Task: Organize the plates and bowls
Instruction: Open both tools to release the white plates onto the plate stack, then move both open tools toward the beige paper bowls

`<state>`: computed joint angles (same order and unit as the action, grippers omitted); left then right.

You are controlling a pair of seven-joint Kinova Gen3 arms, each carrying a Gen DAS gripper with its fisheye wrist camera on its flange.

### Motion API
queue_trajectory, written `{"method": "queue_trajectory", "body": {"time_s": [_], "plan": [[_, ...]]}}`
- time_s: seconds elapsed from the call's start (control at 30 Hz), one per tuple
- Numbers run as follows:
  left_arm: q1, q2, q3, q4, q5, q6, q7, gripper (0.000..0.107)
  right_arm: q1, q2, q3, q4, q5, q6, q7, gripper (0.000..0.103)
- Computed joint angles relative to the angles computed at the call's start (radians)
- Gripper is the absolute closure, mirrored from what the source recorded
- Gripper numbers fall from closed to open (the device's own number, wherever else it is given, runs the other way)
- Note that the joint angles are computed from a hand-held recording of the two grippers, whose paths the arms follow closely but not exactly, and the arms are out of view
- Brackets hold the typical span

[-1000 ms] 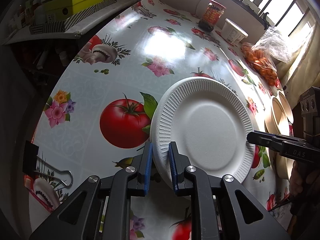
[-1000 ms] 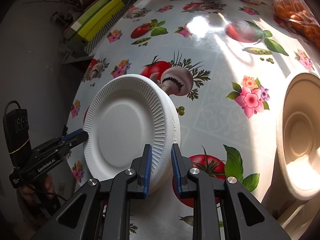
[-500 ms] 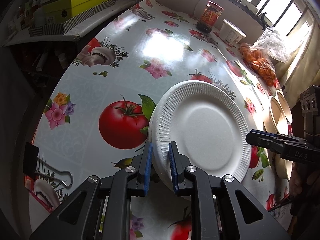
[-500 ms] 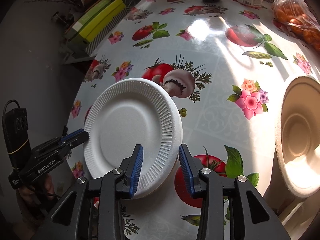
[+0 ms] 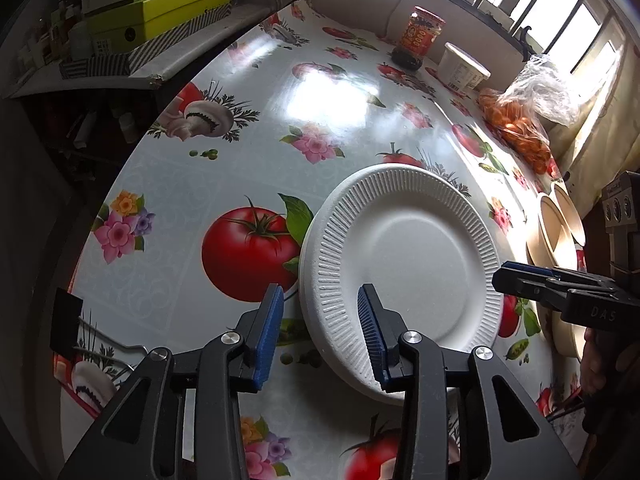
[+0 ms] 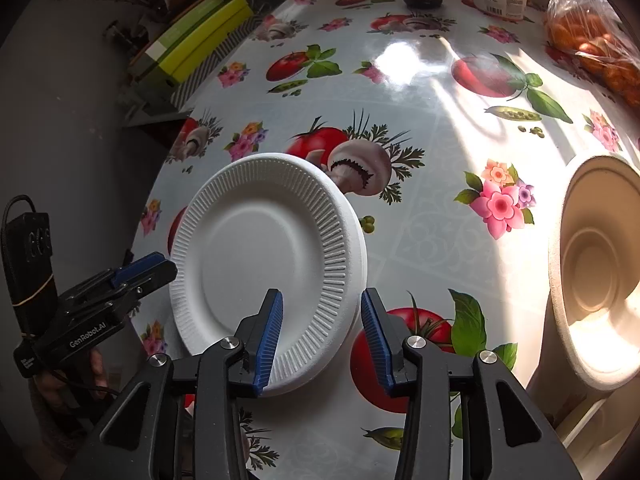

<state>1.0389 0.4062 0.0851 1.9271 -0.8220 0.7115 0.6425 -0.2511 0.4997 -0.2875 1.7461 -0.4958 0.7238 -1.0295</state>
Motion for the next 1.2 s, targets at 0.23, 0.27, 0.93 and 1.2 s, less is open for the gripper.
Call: {"method": "queue_trajectory", "body": {"time_s": [0.23,0.27,0.93,1.2], "plan": [[0.005,-0.005,0.003,0.001,-0.012,0.019,0.018,0.059,-0.001,-0.013,-0.001,0.017,-0.005,-0.019,-0.001,0.058],[0.008,-0.004,0.005,-0.004,-0.013,0.03,0.017,0.059,0.001,-0.018,-0.003,0.024,-0.008,-0.028,0.002,0.058],[0.074,0.047,0.042,-0.16,-0.082,0.194,-0.051,0.059,0.127,-0.185,-0.074,0.256,-0.206,-0.248,0.188,0.046],[0.088,0.066,0.024,-0.206,-0.163,0.104,-0.098,0.059,0.175,-0.298,-0.043,0.377,-0.376,-0.317,0.339,0.046]]}}
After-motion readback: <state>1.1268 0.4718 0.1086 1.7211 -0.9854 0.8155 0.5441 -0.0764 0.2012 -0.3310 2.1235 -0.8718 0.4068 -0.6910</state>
